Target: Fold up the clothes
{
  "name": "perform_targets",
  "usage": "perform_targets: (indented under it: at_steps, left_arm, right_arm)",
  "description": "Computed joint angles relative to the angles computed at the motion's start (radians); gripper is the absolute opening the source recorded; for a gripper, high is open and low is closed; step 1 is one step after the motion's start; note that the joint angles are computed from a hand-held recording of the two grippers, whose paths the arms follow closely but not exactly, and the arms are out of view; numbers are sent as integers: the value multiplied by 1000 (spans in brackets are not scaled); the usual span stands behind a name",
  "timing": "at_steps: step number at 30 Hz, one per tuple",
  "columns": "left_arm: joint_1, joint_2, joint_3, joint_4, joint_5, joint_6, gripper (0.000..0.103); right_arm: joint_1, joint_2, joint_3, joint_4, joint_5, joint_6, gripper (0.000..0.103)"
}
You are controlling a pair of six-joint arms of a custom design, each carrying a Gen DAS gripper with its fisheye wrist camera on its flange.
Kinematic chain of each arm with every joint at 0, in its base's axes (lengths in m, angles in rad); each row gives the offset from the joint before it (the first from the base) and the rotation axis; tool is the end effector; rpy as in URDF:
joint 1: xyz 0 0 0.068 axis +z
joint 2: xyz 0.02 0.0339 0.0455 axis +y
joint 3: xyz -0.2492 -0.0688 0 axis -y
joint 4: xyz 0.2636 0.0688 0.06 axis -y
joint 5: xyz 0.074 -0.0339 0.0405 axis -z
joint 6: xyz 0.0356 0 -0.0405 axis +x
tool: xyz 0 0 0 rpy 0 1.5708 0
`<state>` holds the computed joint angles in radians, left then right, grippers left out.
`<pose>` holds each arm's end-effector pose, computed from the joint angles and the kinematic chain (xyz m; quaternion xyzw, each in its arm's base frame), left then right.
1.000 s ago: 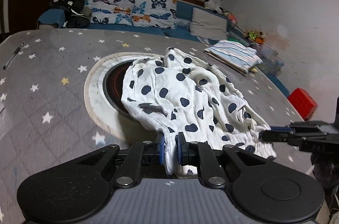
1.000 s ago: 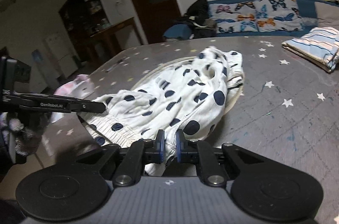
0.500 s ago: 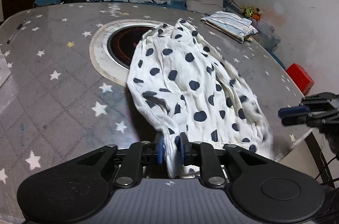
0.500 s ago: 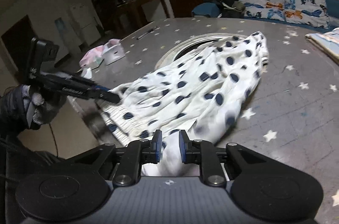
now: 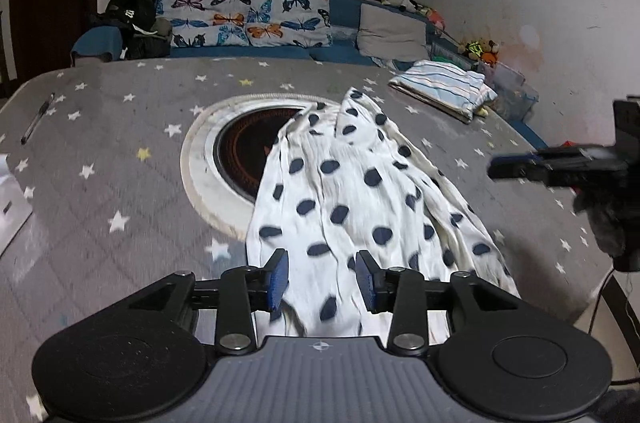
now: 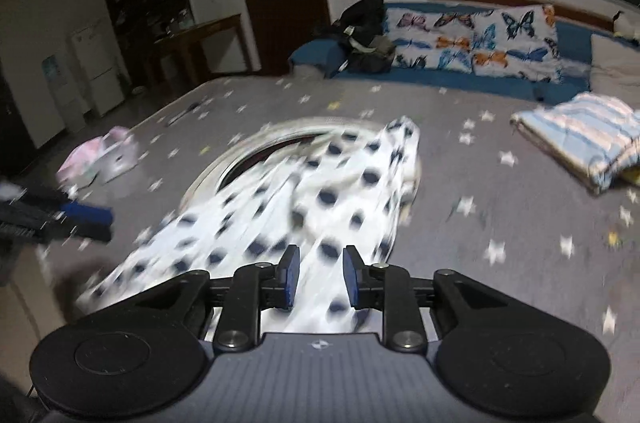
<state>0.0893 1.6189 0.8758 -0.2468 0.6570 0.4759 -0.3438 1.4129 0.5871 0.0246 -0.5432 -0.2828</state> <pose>0.3234 0.0071 0.1428 0.2649 0.8722 -0.2213 0.3465 0.2664 -0.0758 0.1315 -0.0734 0.8956 0.1251 0.4206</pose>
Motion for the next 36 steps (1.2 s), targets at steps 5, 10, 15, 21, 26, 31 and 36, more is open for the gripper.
perform_targets:
  at_steps: [5, 10, 15, 21, 26, 31, 36]
  left_arm:
    - [-50, 85, 67, 50, -38, -70, 40]
    - [-92, 167, 151, 83, -72, -128, 44]
    - [-160, 271, 263, 152, -146, -201, 44]
    - [-258, 462, 500, 168, -252, -226, 43]
    - [-315, 648, 748, 105, -275, -206, 42]
    - [-359, 773, 916, 40, -271, -151, 42]
    - [-386, 864, 1031, 6, -300, -119, 42]
  right_arm:
    - [55, 234, 191, 106, 71, 66, 30]
    - [100, 434, 406, 110, 141, 104, 33]
    - [125, 615, 620, 71, 190, 151, 37]
    - [140, 762, 805, 5, 207, 162, 37]
    - [147, 844, 912, -45, 200, 182, 36]
    - [146, 899, 989, -88, 159, 209, 29]
    - [144, 918, 1016, -120, 134, 204, 14]
